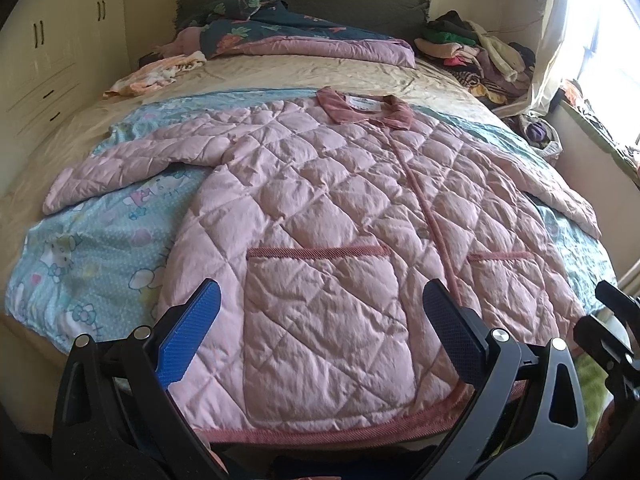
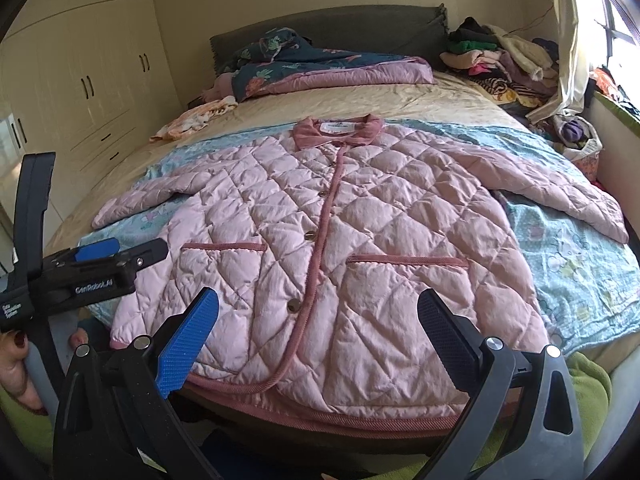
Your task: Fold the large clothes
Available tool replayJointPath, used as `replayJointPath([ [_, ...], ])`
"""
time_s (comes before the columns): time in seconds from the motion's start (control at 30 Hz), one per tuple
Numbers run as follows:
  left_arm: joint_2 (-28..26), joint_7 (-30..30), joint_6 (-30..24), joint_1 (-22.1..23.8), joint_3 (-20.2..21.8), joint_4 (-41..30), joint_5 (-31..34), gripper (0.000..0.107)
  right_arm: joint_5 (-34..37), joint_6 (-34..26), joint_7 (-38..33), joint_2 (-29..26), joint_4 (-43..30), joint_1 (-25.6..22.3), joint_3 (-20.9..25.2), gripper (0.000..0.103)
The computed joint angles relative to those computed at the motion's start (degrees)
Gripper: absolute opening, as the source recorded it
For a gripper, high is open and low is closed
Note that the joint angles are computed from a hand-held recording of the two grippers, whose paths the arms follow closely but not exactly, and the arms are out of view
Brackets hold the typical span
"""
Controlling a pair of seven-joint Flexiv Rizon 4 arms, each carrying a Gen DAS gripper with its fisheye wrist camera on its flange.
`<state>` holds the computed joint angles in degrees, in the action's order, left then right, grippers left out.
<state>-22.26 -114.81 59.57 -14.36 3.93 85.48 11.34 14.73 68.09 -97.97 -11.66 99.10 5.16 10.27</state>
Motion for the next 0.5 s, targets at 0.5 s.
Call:
replayJointPath([
  [0.5,-5.3,1.7,-4.3,2.2,-0.5,-8.3,-3.4,0.095,1.3,-7.0,-1.0,-7.7,-13.5,-1.4,0.2,0.099],
])
